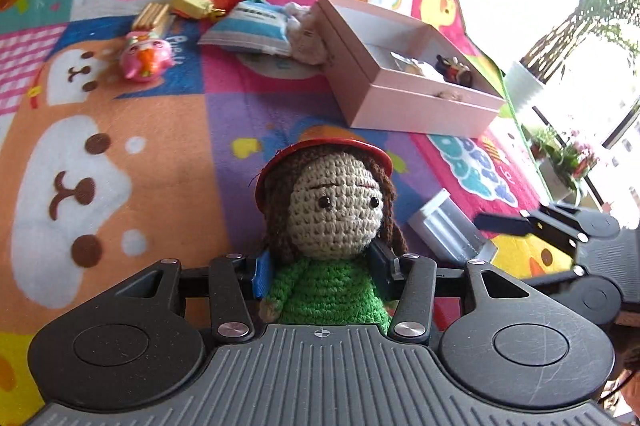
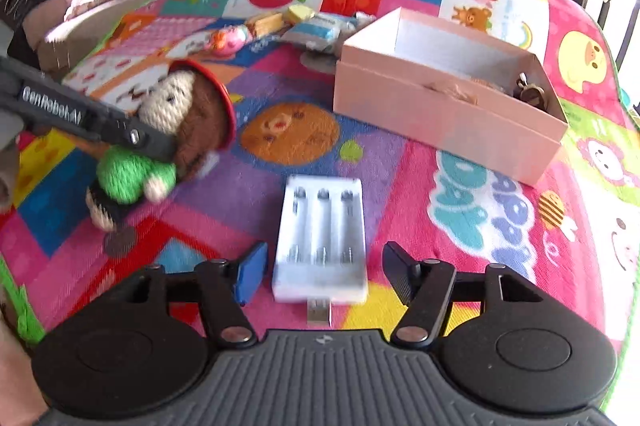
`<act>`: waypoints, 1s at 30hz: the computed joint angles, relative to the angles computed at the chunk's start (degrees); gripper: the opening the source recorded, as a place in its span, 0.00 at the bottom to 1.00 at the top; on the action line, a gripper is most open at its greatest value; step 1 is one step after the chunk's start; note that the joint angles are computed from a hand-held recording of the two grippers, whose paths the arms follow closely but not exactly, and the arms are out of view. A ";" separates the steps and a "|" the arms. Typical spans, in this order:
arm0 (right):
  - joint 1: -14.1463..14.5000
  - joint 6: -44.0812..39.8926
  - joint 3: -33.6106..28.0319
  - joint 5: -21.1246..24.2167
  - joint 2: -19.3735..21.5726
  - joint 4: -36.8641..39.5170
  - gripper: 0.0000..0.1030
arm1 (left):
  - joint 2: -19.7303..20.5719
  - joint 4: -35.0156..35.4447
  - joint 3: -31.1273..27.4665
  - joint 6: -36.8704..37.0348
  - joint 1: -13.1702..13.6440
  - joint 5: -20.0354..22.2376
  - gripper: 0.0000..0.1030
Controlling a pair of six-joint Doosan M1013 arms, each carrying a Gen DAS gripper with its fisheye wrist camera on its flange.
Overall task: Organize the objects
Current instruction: 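Carry the doll toward the box with the left tool while the right tool grasps the white charger, then release the doll into the box with the left tool while the right tool drops the charger in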
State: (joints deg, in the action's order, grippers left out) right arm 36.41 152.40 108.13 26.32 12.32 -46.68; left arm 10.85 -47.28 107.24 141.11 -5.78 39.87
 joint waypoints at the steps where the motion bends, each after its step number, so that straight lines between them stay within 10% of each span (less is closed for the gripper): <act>1: -0.18 1.59 0.01 -0.63 0.24 -1.49 0.62 | -0.14 0.74 0.08 -0.51 -0.27 -0.06 0.51; 8: -1.70 2.80 0.71 -5.45 -0.14 -4.94 0.46 | -0.22 3.40 -1.22 -4.17 -1.00 2.42 0.51; 20: -4.86 52.85 6.53 1.48 -7.82 -50.04 0.46 | 6.89 -22.26 -13.68 8.08 -8.66 -5.08 0.52; 30: -8.13 52.57 6.51 2.74 -7.58 -47.00 0.46 | 12.11 10.06 -17.19 -17.91 -13.00 -8.55 0.49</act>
State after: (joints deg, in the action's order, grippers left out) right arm 28.28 204.98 114.64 29.05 4.74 -93.67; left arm 22.96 -37.21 90.05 123.20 -18.78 31.33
